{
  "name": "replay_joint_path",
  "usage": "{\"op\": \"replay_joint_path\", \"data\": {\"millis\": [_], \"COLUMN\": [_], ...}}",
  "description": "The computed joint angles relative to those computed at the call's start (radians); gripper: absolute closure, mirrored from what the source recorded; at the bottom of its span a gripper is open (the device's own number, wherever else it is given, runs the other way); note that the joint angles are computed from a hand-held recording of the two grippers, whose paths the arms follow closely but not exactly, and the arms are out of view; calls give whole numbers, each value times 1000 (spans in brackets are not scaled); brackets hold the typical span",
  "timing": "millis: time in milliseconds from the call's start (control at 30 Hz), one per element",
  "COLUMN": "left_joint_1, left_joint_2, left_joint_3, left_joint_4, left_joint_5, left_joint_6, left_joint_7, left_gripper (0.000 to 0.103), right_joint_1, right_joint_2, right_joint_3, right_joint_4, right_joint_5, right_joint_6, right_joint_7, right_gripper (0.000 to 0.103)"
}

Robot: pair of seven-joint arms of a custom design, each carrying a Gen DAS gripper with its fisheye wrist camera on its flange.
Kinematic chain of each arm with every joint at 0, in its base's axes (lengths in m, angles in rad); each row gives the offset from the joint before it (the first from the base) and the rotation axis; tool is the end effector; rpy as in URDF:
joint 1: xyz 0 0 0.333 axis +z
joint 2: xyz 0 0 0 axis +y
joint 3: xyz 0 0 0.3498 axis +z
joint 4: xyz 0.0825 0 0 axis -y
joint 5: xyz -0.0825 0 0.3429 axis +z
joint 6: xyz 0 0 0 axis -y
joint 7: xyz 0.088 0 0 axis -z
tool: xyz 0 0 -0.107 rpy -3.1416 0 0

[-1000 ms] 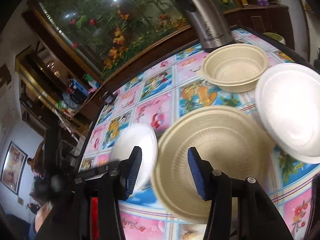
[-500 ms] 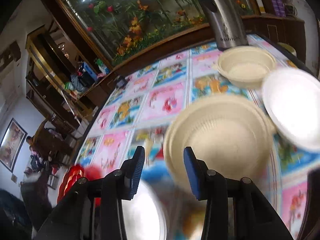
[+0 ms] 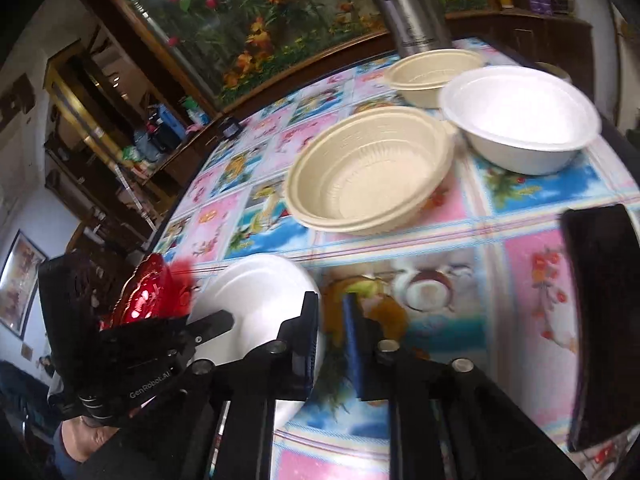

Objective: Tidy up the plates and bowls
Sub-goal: 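Lift the white paper plate with the left tool and carry it toward the red plate stack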

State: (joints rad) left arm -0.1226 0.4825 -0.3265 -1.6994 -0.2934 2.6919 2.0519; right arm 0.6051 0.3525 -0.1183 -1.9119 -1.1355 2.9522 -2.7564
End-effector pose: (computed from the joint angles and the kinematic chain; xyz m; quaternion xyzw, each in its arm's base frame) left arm 0.6415 -0.2544 0.4364 -0.4352 0.8484 -0.2934 0.0694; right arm 0.5208 0.3528 0.4196 -0.5106 0.7610 -0.1451 0.3729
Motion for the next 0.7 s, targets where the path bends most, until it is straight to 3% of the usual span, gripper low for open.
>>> {"op": "replay_joint_path", "data": {"millis": [100, 267, 333, 367, 500, 567, 700], "left_joint_1": [11, 27, 45, 47, 51, 46, 38], "left_joint_2": [-15, -33, -40, -45, -53, -60, -75], "left_joint_3": [-13, -39, -66, -75, -99, -102, -101], "left_joint_4": [-31, -79, -98, -114, -150, -165, -190], "left_joint_5": [-19, -55, -87, -97, -108, -101, -85], "left_joint_6": [30, 67, 88, 118, 178, 197, 231], "left_joint_7": [16, 48, 88, 108, 161, 179, 187], "left_gripper": [91, 91, 87, 87, 87, 88, 88], "right_joint_1": [5, 7, -22, -3, 75, 80, 99], "right_joint_2": [-12, 12, 24, 28, 28, 23, 8], "right_joint_3": [-23, -37, 9, -8, -78, -77, -95], "right_joint_4": [-28, -22, -32, -28, -16, -17, -16], "right_joint_5": [-50, -130, -22, -23, -60, -78, -240], "right_joint_6": [57, 158, 150, 147, 110, 89, 70], "right_joint_7": [88, 179, 60, 65, 103, 118, 301], "right_gripper": [71, 73, 81, 93, 95, 95, 95]}}
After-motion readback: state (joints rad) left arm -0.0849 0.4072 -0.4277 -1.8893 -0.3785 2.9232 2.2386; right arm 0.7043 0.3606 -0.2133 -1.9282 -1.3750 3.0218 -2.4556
